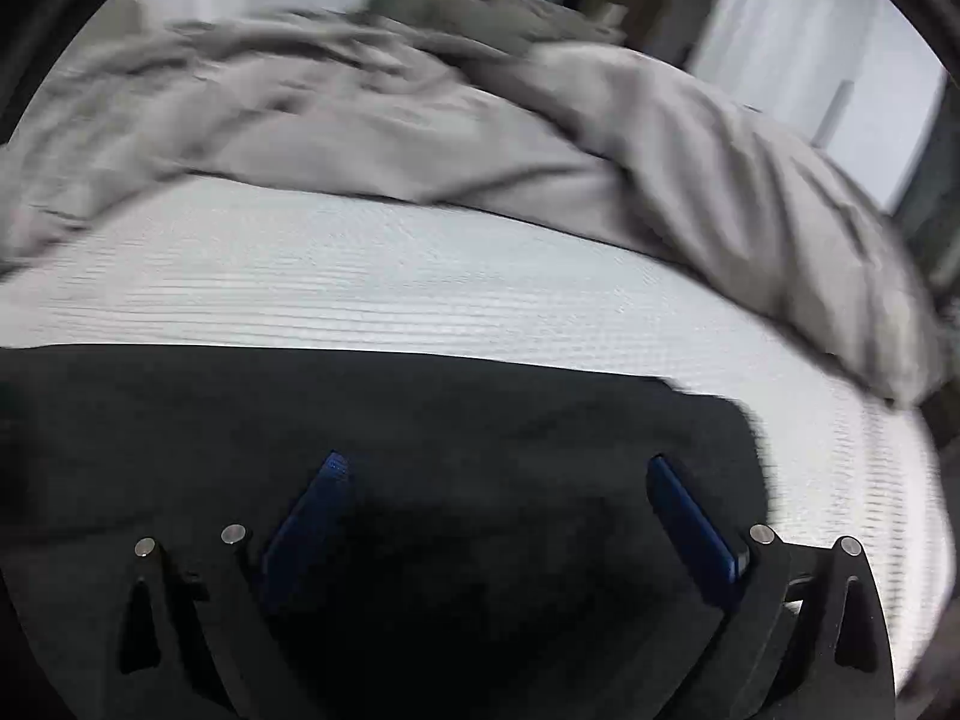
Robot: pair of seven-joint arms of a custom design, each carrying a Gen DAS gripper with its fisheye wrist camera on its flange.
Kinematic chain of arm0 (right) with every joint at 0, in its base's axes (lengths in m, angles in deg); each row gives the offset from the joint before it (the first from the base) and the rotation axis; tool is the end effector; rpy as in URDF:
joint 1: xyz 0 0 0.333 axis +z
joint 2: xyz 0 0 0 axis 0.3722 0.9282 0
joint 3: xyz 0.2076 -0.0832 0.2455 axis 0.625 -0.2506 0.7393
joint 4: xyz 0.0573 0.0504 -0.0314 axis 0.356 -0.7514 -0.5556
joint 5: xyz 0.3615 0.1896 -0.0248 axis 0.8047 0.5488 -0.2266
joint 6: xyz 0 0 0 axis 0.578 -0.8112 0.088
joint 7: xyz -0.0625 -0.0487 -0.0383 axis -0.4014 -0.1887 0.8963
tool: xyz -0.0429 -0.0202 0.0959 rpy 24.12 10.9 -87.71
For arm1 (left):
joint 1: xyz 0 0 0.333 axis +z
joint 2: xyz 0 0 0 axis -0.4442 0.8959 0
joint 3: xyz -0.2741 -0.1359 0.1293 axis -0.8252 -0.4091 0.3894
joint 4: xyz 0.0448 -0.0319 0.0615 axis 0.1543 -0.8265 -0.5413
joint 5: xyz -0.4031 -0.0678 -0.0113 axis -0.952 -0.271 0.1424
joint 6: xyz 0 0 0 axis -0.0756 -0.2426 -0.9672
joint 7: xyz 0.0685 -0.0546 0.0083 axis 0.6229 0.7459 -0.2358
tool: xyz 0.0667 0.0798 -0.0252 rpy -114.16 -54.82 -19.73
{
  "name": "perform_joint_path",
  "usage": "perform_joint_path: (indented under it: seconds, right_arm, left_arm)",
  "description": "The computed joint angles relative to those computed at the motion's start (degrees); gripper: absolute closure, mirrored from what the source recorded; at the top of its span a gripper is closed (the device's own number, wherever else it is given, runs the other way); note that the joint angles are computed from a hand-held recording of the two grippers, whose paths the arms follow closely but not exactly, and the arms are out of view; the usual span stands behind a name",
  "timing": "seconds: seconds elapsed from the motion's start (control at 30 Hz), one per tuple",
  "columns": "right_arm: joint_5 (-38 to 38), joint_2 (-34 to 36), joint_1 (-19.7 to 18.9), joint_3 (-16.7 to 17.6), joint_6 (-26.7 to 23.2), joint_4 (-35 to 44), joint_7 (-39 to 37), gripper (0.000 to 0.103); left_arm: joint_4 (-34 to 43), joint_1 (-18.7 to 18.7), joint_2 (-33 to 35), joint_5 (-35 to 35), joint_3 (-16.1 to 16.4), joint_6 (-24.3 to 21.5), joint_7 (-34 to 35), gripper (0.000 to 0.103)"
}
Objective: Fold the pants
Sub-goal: 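Keep smoothing the folded pants flat with both open tools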
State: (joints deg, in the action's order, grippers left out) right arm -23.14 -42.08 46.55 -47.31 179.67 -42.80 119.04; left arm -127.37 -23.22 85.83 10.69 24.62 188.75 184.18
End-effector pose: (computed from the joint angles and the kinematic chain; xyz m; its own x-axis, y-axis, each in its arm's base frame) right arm 0.4977 0.2928 0.4428 -0.2900 -0.9188 0.2677 -0.6835 0.0030 -0.7300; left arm 0.6699 -0.0678 0.3793 -0.4099 -0.8977 0.1616 -0.7922 0.2625 -0.5510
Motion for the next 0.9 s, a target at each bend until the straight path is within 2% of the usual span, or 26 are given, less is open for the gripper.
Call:
perform_joint_path:
  seconds: [0.07, 0.1, 0.13, 0.2, 0.27, 0.33, 0.4, 0.43, 0.47, 0.5, 0.53, 0.57, 0.63, 0.67, 0.73, 0.77, 0.8, 0.9]
  right_arm:
    - [2.4, 2.6, 0.3, 0.3, 6.2, 1.3, -3.4, 0.001]
    - [4.8, 4.8, 0.5, 0.3, 8.3, 2.4, -7.0, 0.001]
    - [6.0, 6.8, 1.1, 0.2, 7.9, 3.6, -9.1, 0.001]
    - [7.3, 9.5, 3.0, 0.0, 3.8, 5.1, -12.8, 0.001]
    - [6.4, 7.9, 3.3, -1.3, 6.2, 2.5, -9.2, 0.001]
    - [6.7, 6.2, 3.5, -1.8, 3.0, 1.0, -6.3, 0.001]
    - [7.2, 4.2, 3.1, -1.7, 1.1, -1.1, -4.6, 0.001]
    - [7.2, 2.7, 2.7, -1.7, 0.9, -2.5, -3.6, 0.001]
    - [7.0, 1.9, 2.4, -1.5, 0.6, -3.3, -2.7, 0.001]
    - [7.3, 1.3, 2.0, -1.3, 0.8, -3.8, -2.1, 0.001]
    - [8.2, 0.6, 1.6, -1.1, 2.4, -4.2, -1.7, 0.001]
    - [8.9, -0.1, 1.3, -0.9, 4.6, -4.7, -1.4, 0.001]
    - [7.2, -1.4, 0.7, -0.6, 13.2, -6.2, 1.0, 0.001]
    - [6.4, -0.9, 0.7, -0.1, 15.4, -5.6, 1.2, 0.001]
    - [6.2, 2.9, 2.0, 1.2, 16.1, -1.8, -1.6, 0.001]
    - [6.7, 5.1, 2.8, 1.5, 16.0, 0.3, -3.8, 0.001]
    - [7.4, 7.3, 3.6, 1.6, 15.9, 2.2, -6.0, 0.001]
    - [10.2, 12.8, 6.6, 0.8, 10.3, 7.2, -13.7, 0.001]
  left_arm:
    - [-1.0, -3.4, 0.7, 8.1, 3.1, 1.4, -4.5, 0.001]
    - [-1.4, -3.8, 0.8, 9.7, 3.6, 2.1, -5.8, 0.001]
    - [-2.0, -2.6, 0.8, 8.9, 2.9, 2.5, -4.9, 0.001]
    - [-4.5, -0.8, -0.6, 7.9, 2.5, 4.4, -3.9, 0.001]
    - [-8.0, 0.4, -2.5, 8.3, 3.7, 7.6, -3.5, 0.001]
    - [-11.1, 1.1, -4.1, 10.0, 6.1, 10.0, -6.6, 0.001]
    - [-12.6, 3.5, -5.3, 8.6, 6.0, 10.9, -6.2, 0.001]
    - [-13.9, 3.3, -6.2, 10.0, 7.0, 12.1, -7.9, 0.001]
    - [-14.7, 4.1, -6.9, 9.6, 6.7, 12.8, -7.3, 0.001]
    - [-15.3, 6.1, -7.7, 6.5, 4.9, 12.6, -3.6, 0.001]
    - [-16.5, 9.2, -9.8, -0.7, 1.8, 11.3, 3.2, 0.001]
    - [-16.9, 10.3, -10.9, -6.6, 0.7, 9.8, 8.5, 0.001]
    - [-18.0, 11.7, -14.1, -19.8, -0.8, 4.2, 19.7, 0.001]
    - [-18.7, 11.1, -14.9, -21.9, -0.5, 2.9, 21.4, 0.001]
    - [-19.9, 9.2, -15.1, -20.9, 0.3, 0.6, 21.6, 0.001]
    - [-20.5, 8.1, -14.7, -20.1, 0.8, 1.7, 21.6, 0.001]
    - [-21.8, 6.7, -14.1, -17.7, 1.3, 5.5, 20.8, 0.001]
    - [-24.3, 5.7, -16.2, -20.5, 3.9, 6.2, 24.5, 0.001]
